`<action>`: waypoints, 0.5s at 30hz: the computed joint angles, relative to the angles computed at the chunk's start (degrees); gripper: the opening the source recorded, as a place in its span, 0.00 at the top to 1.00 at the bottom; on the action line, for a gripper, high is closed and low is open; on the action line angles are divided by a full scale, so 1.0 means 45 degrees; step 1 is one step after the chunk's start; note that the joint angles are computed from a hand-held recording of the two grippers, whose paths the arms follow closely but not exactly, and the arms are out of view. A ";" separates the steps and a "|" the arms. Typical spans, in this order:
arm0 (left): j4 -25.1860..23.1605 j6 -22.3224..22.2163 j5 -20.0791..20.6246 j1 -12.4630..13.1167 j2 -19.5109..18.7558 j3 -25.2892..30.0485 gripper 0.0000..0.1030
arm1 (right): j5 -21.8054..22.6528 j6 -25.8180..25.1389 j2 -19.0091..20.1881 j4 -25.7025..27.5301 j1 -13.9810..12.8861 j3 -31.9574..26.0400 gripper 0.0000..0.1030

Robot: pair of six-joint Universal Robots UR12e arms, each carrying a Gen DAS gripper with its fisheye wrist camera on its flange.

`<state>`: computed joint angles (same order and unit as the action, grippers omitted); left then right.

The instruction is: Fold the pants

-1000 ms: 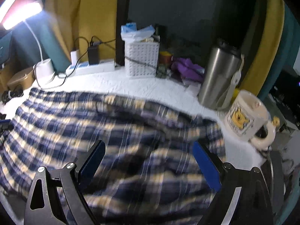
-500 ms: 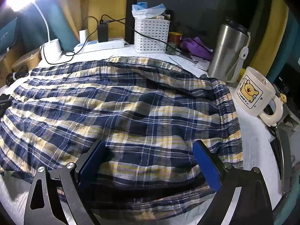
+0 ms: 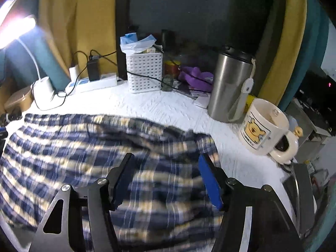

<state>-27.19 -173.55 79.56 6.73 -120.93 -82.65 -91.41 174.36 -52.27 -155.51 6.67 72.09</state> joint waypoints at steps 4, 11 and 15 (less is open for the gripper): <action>-0.0308 0.0491 0.0117 -0.0144 -0.0518 0.0658 0.60 | 0.0399 -0.0322 0.0586 0.0755 -0.0001 -0.0974 0.42; -0.0924 0.0671 0.1722 -0.0421 -0.1248 0.1614 0.58 | -0.0329 0.0416 0.1723 0.2517 -0.0050 -0.2723 0.42; -0.0845 0.0479 0.2112 -0.0368 -0.1397 0.1819 0.58 | -0.0854 0.0782 0.2151 0.2937 -0.0083 -0.3424 0.42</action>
